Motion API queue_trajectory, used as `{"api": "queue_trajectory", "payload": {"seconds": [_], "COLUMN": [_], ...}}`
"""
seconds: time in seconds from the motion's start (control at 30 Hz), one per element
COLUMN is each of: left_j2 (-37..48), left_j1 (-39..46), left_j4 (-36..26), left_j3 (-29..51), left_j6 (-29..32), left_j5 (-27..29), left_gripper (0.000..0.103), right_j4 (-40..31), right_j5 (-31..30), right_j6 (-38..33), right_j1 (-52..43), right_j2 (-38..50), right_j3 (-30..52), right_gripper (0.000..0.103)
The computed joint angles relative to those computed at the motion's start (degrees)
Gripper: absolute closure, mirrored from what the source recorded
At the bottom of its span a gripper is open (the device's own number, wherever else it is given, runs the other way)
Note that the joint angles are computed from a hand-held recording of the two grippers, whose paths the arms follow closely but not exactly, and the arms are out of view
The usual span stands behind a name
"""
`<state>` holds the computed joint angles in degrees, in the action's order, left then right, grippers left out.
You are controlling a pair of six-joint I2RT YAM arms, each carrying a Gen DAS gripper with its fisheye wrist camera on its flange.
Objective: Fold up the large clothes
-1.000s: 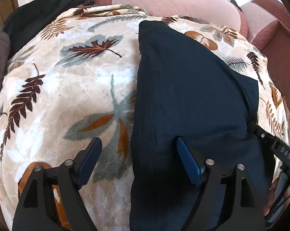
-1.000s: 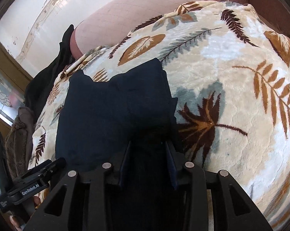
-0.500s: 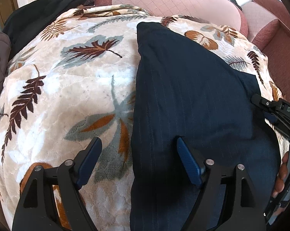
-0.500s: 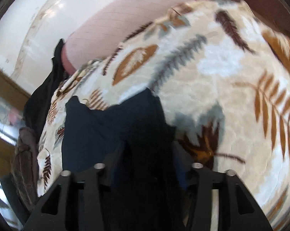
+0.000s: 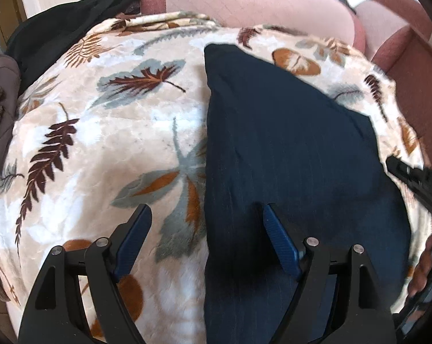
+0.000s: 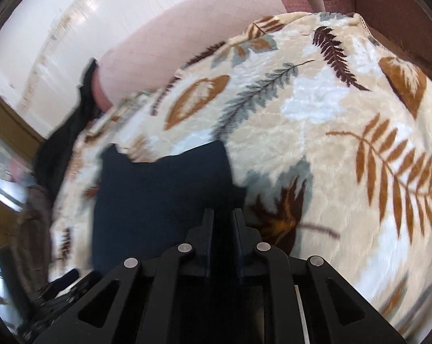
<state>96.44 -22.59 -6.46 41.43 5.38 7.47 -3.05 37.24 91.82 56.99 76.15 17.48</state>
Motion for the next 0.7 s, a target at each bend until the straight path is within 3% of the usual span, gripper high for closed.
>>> {"api": "queue_trajectory", "payload": {"seconds": [0.07, 0.1, 0.13, 0.2, 0.43, 0.6, 0.7], "left_j2": [-0.61, 0.04, 1.68, 3.88, -3.44, -2.46, -6.88], "left_j1": [1.74, 2.11, 2.10, 1.89, 4.39, 3.66, 4.62], "left_j4": [-0.58, -0.98, -1.86, -3.92, -7.37, -6.63, -8.81], "left_j3": [-0.56, -0.42, 0.30, 1.39, -3.74, -6.75, -7.97], "left_j6": [0.53, 0.40, 0.42, 0.42, 4.58, 4.93, 6.22], "left_j5": [1.81, 2.02, 1.89, 2.29, 5.80, 5.97, 6.53], "left_gripper": [0.023, 0.023, 0.023, 0.022, 0.022, 0.022, 0.022], "right_j4": [-0.40, -0.41, -1.03, -1.42, -13.92, -17.59, -26.98], "right_j5": [2.63, 2.32, 0.08, -4.28, 4.39, -2.80, -3.18], "right_j6": [3.44, 4.25, 4.00, 1.98, 18.41, 18.36, 23.00], "right_j1": [5.08, 6.29, 6.02, 4.69, 18.61, 19.60, 22.68], "right_j2": [-0.03, 1.53, 4.16, 8.74, 4.30, 13.68, 13.88], "right_j3": [-0.31, 0.01, 0.95, 2.57, 4.57, 9.32, 13.54], "right_gripper": [0.079, 0.065, 0.058, 0.060, 0.056, 0.048, 0.045]}}
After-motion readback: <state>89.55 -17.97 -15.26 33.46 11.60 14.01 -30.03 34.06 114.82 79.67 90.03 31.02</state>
